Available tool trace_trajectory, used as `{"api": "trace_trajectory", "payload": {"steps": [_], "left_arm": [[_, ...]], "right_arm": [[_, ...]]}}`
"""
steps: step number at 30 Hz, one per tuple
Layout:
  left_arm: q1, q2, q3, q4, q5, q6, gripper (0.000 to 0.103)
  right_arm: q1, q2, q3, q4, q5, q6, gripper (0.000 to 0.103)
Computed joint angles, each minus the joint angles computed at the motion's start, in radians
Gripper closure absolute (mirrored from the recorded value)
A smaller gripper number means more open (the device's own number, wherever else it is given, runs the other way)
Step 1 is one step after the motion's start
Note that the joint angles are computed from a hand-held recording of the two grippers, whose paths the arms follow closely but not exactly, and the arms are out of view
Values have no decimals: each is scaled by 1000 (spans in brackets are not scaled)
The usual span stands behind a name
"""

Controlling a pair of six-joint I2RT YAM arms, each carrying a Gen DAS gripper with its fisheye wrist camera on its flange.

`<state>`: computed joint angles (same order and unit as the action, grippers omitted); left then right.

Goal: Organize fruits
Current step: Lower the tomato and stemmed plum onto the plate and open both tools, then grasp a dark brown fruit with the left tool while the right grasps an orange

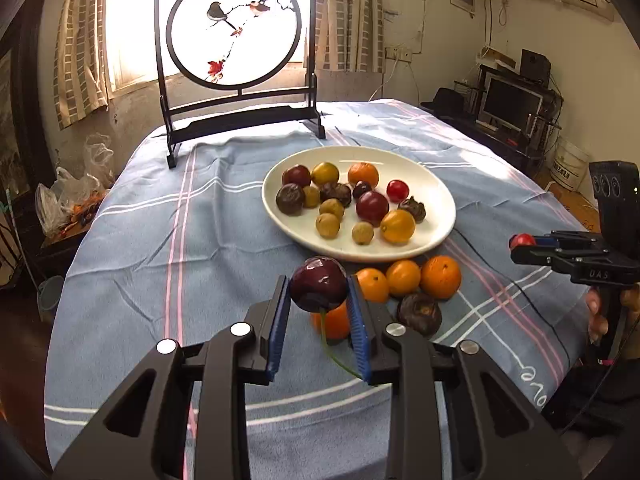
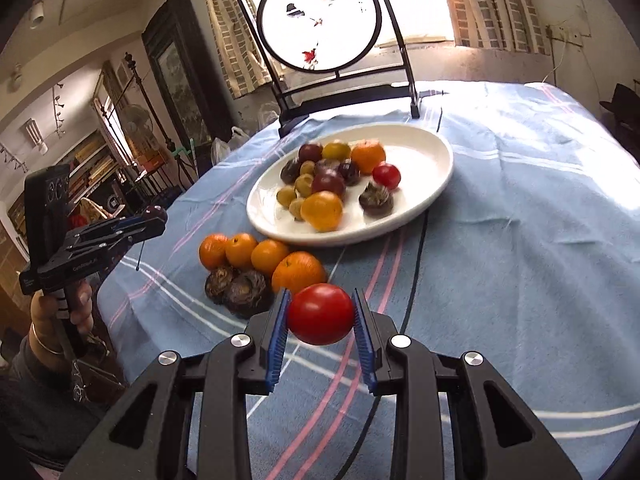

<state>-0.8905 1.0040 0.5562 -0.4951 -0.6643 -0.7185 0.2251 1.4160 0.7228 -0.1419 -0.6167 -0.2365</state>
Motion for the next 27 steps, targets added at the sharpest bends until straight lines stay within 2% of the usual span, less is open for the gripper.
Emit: {"api": "trace_trajectory", "payload": {"steps": [3,8,12,15,17,18,20,21,22,27], "left_arm": [[105,81,62,82,75,128,76],[306,292,182,222,258,275,75],[415,458,266,281,349,317,75],[462,568,328,283,394,334,75],[481,621,370,265,416,342,74],[489,634,382,259,429,341,70],[495,616,375,266,429,317,35],[493,586,352,285,421,304,30],[485,553,328,301,405,298,25],[411,381,228,263,324,259,25]], "right_arm": [[11,14,121,-26,20,31,72],[83,206,393,-54,113,109,72],[138,408,583,-89,173,165,72],[173,517,673,-95,210,192,71],[199,556,702,-92,270,204,71],[202,567,708,-90,277,209,69],[203,558,690,-71,267,218,64],[202,544,669,-60,260,212,64],[201,526,647,-51,263,203,64],[181,373,477,-21,226,156,63]]}}
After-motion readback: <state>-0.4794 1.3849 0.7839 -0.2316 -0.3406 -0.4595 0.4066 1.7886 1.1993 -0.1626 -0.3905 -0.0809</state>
